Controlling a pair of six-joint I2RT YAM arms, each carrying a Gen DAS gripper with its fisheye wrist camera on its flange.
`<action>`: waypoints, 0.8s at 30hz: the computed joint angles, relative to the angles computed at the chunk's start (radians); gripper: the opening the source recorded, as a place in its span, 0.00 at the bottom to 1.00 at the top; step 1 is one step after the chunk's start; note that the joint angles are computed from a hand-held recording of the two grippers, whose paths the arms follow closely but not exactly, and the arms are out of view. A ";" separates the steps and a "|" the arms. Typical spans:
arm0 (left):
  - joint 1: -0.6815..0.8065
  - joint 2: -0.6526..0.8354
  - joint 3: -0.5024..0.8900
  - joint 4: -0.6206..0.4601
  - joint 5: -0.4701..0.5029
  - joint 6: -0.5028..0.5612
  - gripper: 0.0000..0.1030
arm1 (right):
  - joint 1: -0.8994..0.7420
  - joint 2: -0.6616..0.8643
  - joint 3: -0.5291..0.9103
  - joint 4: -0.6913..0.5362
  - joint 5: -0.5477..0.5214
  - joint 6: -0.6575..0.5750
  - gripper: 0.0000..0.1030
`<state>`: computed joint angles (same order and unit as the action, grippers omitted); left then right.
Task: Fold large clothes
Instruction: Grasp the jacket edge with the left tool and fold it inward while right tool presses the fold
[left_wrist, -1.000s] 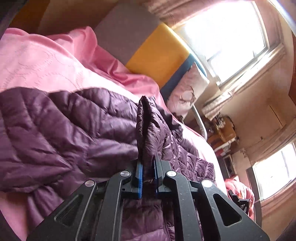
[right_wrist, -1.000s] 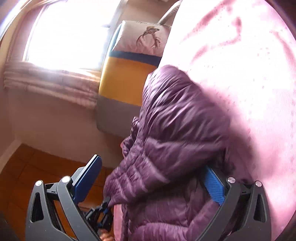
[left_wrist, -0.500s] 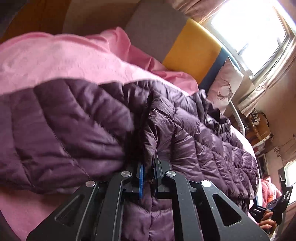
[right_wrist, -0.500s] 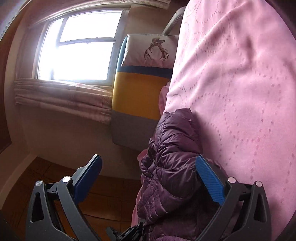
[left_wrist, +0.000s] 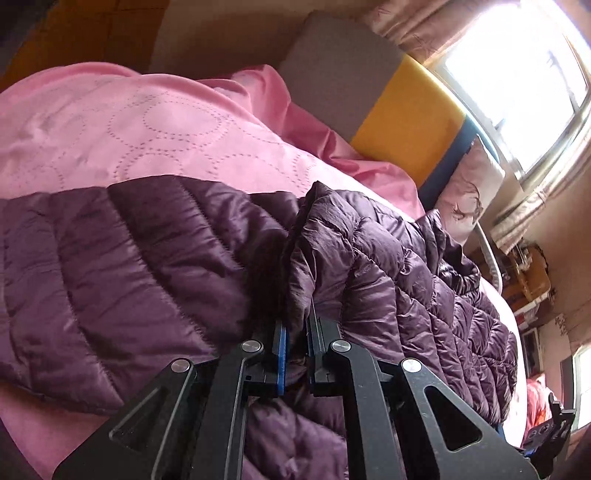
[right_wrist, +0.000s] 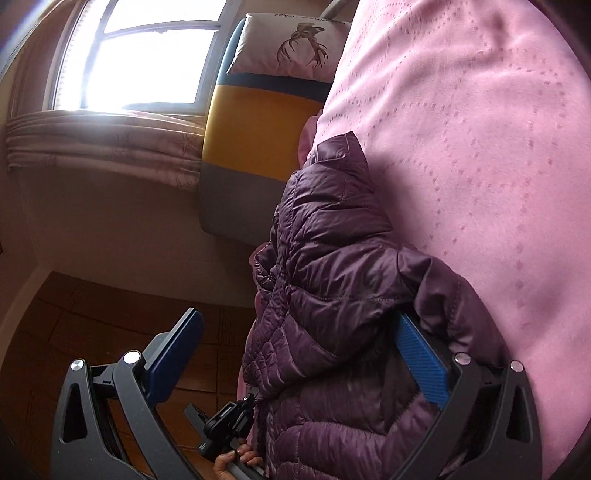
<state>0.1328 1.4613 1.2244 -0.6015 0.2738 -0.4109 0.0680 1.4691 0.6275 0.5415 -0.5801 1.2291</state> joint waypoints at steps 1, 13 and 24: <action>0.008 -0.015 -0.010 -0.001 0.001 -0.002 0.07 | 0.015 0.050 0.062 -0.024 0.023 -0.008 0.98; -0.008 -0.071 -0.056 -0.023 0.024 0.065 0.07 | -0.016 0.103 0.046 0.141 0.171 0.133 0.81; -0.220 0.026 0.003 -0.008 -0.070 0.090 0.07 | -0.098 -0.141 0.086 -0.415 0.205 -0.286 0.78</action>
<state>-0.0868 1.4876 1.2273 -0.6093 0.2040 -0.3208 -0.0298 1.3280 0.7130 0.1265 -0.3753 0.9435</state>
